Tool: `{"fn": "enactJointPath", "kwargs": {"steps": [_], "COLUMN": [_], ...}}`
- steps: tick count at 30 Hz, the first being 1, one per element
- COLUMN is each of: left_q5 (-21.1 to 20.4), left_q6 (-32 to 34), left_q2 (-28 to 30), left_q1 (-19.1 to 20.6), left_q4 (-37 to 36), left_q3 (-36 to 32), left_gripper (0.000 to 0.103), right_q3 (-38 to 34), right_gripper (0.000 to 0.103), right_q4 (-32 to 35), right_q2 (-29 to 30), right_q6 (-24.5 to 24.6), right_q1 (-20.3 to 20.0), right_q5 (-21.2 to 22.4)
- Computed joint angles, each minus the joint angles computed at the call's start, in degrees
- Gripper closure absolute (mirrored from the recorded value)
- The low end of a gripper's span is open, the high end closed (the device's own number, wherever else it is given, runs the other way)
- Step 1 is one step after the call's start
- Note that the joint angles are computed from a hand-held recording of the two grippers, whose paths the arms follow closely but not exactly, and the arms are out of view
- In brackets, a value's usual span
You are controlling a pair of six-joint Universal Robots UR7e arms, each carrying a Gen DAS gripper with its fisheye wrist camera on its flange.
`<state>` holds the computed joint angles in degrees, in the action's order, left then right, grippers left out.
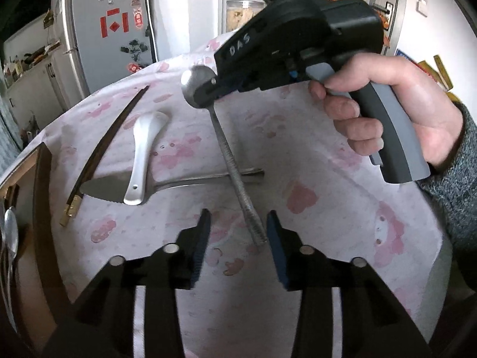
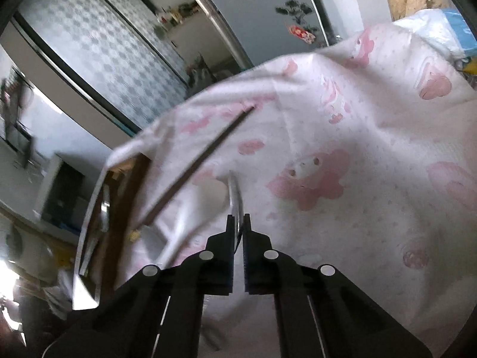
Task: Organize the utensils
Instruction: 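Lift the spoon, carry it into the tray, open the left gripper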
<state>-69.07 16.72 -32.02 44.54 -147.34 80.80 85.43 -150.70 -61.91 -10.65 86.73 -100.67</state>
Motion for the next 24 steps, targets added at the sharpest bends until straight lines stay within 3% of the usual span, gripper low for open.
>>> {"fn": "enactJointPath", "kwargs": {"steps": [5,7,9,10,18,24], "left_q5": [-2.3,-3.4,-3.7,-3.5,0.0,5.0], "left_q6": [-1.3,-2.6,-2.8,-2.9,-2.3,-1.8], "left_q2": [0.3,1.0,1.3,1.3,-2.4,-6.4], "left_q1": [0.0,0.4,0.5,0.5,0.0,0.9], "left_q4": [0.4,2.2,3.1,3.0,-1.4,-3.6], "left_q3": [-0.6,-1.9,-2.5,-2.4,0.9,3.8], "left_gripper": [0.051,0.061,0.084,0.087,0.090,0.091], "right_q3": [1.5,1.9,2.7,3.2,2.5,-3.4], "right_gripper": [0.101,0.101,0.100,0.100,0.099,0.099], "right_q4": [0.6,1.2,1.3,1.2,1.0,3.5], "right_q2": [-1.9,-2.5,-3.5,-4.0,-3.7,2.1], "right_q6": [-0.4,0.0,0.5,0.5,0.3,-0.5], "right_q1": [0.7,0.6,0.3,0.3,1.4,4.5], "right_q5": [3.8,5.5,7.3,7.5,6.6,7.2]}}
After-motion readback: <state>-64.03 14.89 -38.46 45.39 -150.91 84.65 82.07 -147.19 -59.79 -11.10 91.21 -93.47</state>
